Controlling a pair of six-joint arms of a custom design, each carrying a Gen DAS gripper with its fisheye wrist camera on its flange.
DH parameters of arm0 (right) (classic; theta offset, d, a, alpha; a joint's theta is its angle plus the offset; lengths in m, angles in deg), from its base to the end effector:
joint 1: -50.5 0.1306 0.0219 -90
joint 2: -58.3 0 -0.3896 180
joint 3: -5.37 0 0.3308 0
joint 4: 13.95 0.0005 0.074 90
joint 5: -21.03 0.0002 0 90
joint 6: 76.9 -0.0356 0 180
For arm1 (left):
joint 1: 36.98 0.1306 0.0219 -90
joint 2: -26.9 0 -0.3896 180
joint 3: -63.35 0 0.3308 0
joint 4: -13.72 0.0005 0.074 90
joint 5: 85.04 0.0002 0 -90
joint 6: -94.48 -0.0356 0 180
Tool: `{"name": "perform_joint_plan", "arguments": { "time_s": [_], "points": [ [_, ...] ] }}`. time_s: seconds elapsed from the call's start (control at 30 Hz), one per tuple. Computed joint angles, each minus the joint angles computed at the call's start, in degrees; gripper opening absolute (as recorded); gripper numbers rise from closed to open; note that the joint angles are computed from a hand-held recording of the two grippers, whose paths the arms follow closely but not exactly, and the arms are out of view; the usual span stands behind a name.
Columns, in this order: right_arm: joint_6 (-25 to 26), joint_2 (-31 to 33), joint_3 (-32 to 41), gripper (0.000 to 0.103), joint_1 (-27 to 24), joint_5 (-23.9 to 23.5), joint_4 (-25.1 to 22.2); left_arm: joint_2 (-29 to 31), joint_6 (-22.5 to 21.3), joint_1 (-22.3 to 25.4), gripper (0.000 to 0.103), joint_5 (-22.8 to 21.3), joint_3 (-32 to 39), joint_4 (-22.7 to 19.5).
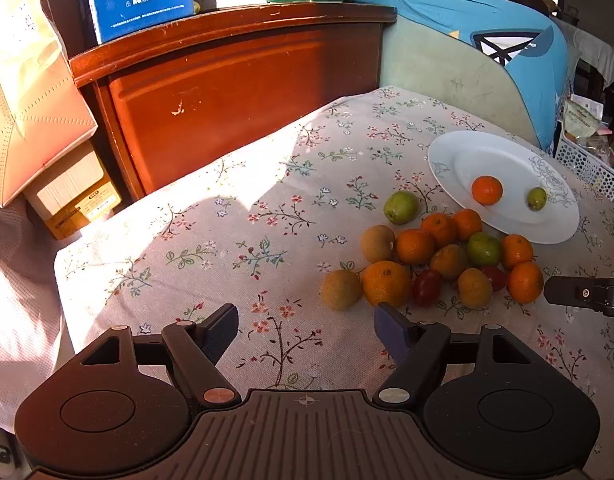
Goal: Organize fruits
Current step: 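Move both tools back from the plate to the fruit pile, then close the right tool on an orange tangerine while the left tool grasps a brownish round fruit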
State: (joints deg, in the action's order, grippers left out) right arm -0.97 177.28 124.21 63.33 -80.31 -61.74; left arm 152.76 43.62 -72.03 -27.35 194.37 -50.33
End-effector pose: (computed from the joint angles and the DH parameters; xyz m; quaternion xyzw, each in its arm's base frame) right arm 0.5975 0.1427 0.3896 -0.0254 0.9291 0.1728 0.3259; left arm 0.5290 -0.3485 0.3869 -0.1076 0.9221 0.0585 0.3671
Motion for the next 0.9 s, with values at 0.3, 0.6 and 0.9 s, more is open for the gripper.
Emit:
{"name": "perform_joint_plan", "arguments": {
  "time_s": [0.3, 0.6, 0.9],
  "points": [
    [-1.8, 1.3, 1.1, 0.056, 0.8, 1.6, 0.7, -1.4, -5.9, 1.3, 0.073, 1.6, -5.3, 9.4],
    [-1.9, 2.3, 2.1, 0.041, 1.5, 0.9, 0.2, -2.8, -10.9, 2.3, 0.064, 5.6, -9.0, 17.8],
    [-4.3, 3.4, 3.6, 0.036, 1.5, 0.2, -1.2, -3.8, -12.6, 2.8, 0.054, 8.4, -9.2, 13.5]
  ]
}}
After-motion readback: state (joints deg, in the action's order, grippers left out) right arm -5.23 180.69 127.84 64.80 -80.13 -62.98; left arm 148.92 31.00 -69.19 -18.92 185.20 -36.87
